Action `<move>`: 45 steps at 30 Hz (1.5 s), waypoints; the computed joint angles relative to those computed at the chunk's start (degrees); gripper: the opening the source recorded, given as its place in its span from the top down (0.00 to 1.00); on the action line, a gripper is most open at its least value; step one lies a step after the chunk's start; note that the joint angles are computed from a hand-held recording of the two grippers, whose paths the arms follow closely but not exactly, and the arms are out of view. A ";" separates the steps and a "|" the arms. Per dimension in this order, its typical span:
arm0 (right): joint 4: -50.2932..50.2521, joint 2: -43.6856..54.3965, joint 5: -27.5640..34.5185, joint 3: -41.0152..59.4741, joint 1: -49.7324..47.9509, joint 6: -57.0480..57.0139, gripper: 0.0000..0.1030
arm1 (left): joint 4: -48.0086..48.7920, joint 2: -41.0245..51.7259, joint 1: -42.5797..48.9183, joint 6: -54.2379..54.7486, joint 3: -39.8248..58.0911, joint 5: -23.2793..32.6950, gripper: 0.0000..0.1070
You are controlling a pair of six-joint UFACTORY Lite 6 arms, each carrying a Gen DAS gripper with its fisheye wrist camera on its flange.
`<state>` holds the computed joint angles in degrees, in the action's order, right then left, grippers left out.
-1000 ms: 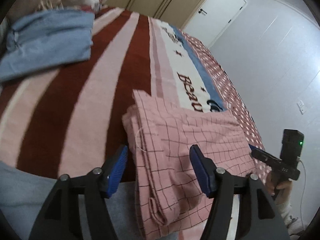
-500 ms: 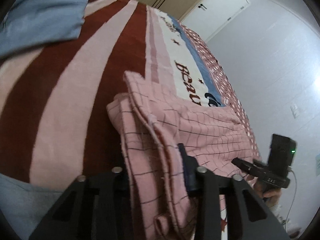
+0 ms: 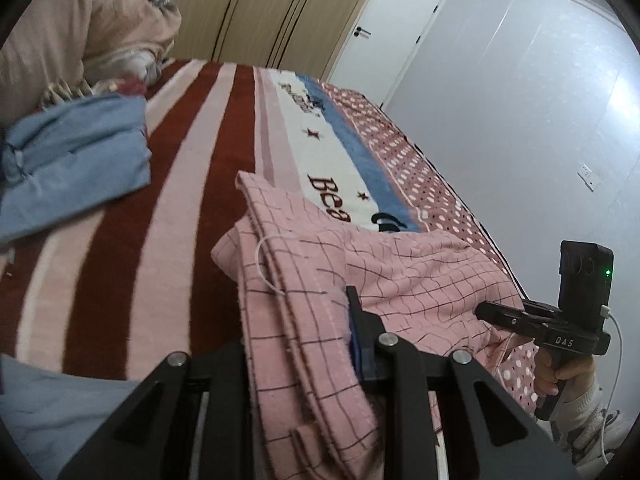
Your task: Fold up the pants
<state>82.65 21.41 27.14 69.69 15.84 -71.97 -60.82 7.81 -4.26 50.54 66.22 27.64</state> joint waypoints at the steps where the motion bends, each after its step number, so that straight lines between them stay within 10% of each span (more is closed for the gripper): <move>1: -0.26 -1.12 -0.34 -0.58 0.65 0.65 0.79 | 0.32 -1.60 0.85 0.03 -1.04 0.63 0.81; 25: -15.17 12.31 -15.63 19.72 32.72 27.29 0.79 | 0.50 -20.98 53.67 28.95 -20.41 31.38 0.81; 45: -17.36 19.22 -19.75 21.64 38.03 31.71 0.75 | 6.10 -16.79 56.31 36.60 -26.24 23.75 0.72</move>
<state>65.29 40.63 7.39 91.33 53.87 -40.27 -54.72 -8.97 52.05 87.14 39.98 51.39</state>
